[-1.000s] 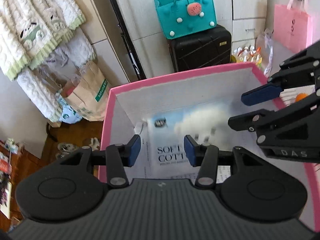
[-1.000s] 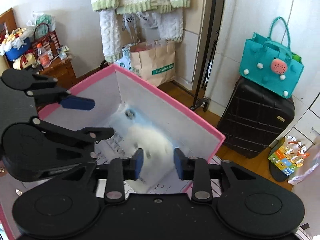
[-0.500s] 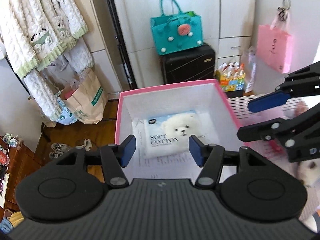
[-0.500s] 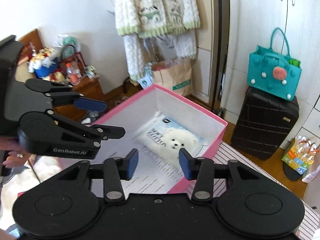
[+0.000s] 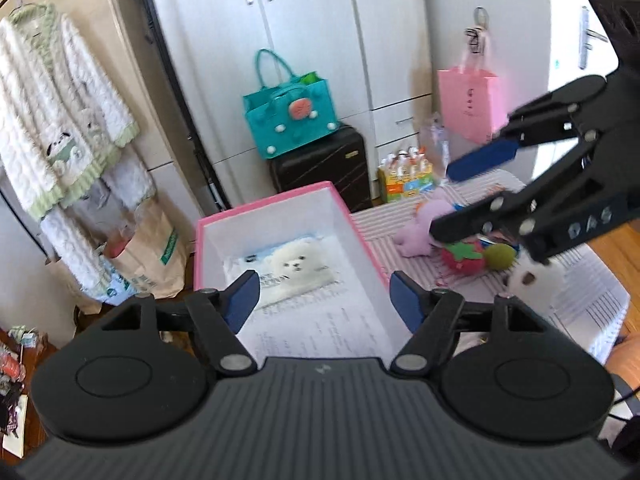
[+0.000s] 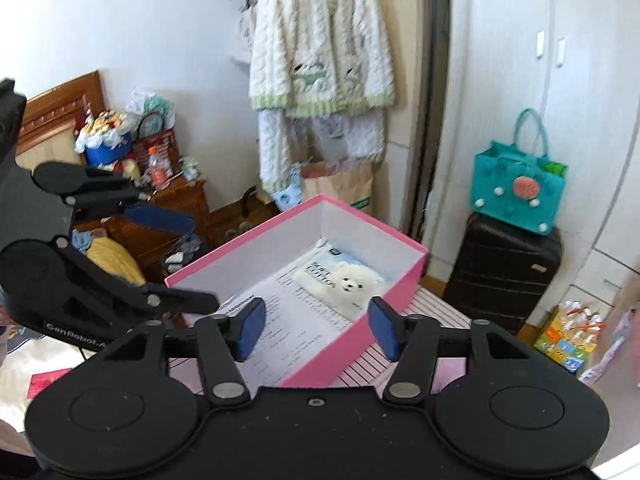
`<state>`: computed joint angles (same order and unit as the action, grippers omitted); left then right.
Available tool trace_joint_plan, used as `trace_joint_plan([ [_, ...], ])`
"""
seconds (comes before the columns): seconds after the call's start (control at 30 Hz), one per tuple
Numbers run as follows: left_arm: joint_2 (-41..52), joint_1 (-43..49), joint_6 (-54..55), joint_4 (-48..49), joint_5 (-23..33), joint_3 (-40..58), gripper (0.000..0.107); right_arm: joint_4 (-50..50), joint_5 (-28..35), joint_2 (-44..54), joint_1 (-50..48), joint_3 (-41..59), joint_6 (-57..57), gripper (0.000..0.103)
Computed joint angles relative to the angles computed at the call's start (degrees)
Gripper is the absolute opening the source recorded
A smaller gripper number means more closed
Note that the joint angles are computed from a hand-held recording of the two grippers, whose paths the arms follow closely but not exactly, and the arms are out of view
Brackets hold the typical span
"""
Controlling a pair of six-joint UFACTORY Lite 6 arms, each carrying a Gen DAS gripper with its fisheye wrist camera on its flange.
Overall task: Organize soft objects
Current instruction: 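Move the right tool back toward the white-and-brown plush toy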
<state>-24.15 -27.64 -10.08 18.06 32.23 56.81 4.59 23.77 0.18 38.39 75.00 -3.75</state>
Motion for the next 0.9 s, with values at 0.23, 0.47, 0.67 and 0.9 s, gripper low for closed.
trace_joint_plan([
  [0.23,-3.59,-4.40,-3.01,-0.08,-0.36,-6.80,0.073,-8.81,-1.55,-18.20,0.39,-19.00,8.49,0.066],
  [0.47,-7.52,-11.63,-13.87,6.41,0.89,-11.29,0.075,-15.07,0.29,-32.43,1.52,-31.72,16.20,0.068],
  [0.67,-9.15,-24.53,-38.89,28.88,1.85,-18.41,0.075,-21.77,-0.62,-40.24,2.61,-41.87,23.91,0.068],
  [0.9,-4.79,-26.85,-49.05,33.80,-3.09,-20.87,0.075,-23.73,-2.72,-48.42,0.88,-52.47,26.98,0.069],
])
